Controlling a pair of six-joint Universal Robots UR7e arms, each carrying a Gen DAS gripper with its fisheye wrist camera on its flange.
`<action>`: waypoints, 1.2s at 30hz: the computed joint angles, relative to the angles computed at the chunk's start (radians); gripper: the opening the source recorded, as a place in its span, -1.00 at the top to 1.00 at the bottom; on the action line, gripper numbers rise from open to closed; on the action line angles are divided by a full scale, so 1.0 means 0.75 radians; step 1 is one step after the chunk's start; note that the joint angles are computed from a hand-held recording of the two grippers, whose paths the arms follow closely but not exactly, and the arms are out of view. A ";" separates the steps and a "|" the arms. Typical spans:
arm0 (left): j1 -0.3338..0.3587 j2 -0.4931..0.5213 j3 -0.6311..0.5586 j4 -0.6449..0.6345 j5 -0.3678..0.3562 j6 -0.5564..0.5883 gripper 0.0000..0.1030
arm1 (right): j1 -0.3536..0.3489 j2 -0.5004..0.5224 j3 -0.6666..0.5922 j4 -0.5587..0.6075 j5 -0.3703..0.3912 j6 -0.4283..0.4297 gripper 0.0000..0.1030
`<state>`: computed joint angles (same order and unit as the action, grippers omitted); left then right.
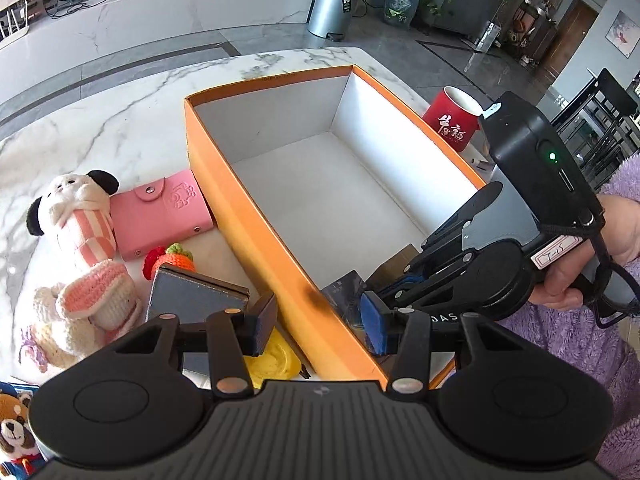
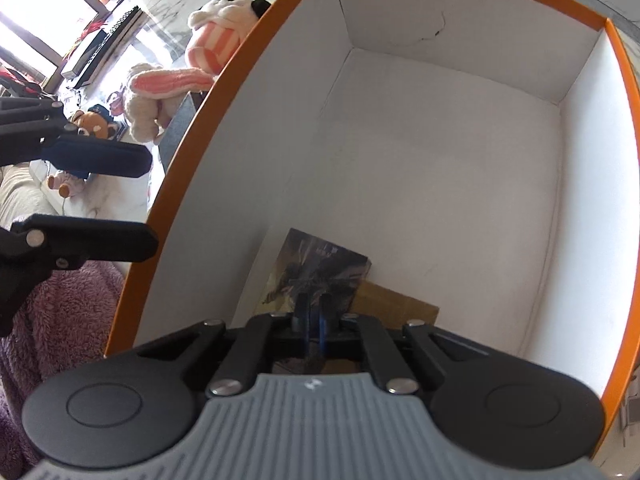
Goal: Organize objects
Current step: 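Take the photo card box with the right tool and lower it into the orange box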
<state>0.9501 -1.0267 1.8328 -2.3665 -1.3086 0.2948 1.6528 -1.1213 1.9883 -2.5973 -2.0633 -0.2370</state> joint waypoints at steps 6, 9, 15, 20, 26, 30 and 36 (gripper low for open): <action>0.023 0.015 -0.018 -0.008 -0.012 -0.033 -0.04 | 0.044 0.079 -0.062 0.004 -0.111 -0.054 0.61; 0.031 0.018 -0.027 -0.013 -0.023 -0.039 -0.04 | 0.045 0.124 -0.135 0.136 -0.174 0.005 0.24; 0.048 0.028 -0.041 -0.015 -0.054 -0.034 -0.04 | 0.017 0.122 -0.188 0.262 -0.105 0.062 0.25; 0.058 0.037 -0.051 -0.015 -0.063 -0.040 -0.04 | -0.018 0.125 -0.211 0.333 0.012 0.138 0.46; 0.066 0.031 -0.049 0.001 -0.069 -0.045 -0.04 | -0.025 0.123 -0.201 0.318 0.050 0.265 0.47; 0.065 0.032 -0.042 -0.005 -0.072 -0.046 -0.04 | -0.035 0.115 -0.193 0.296 0.077 0.305 0.47; 0.059 0.023 -0.035 -0.025 -0.082 -0.056 -0.04 | 0.019 0.056 -0.171 0.235 0.063 0.146 0.31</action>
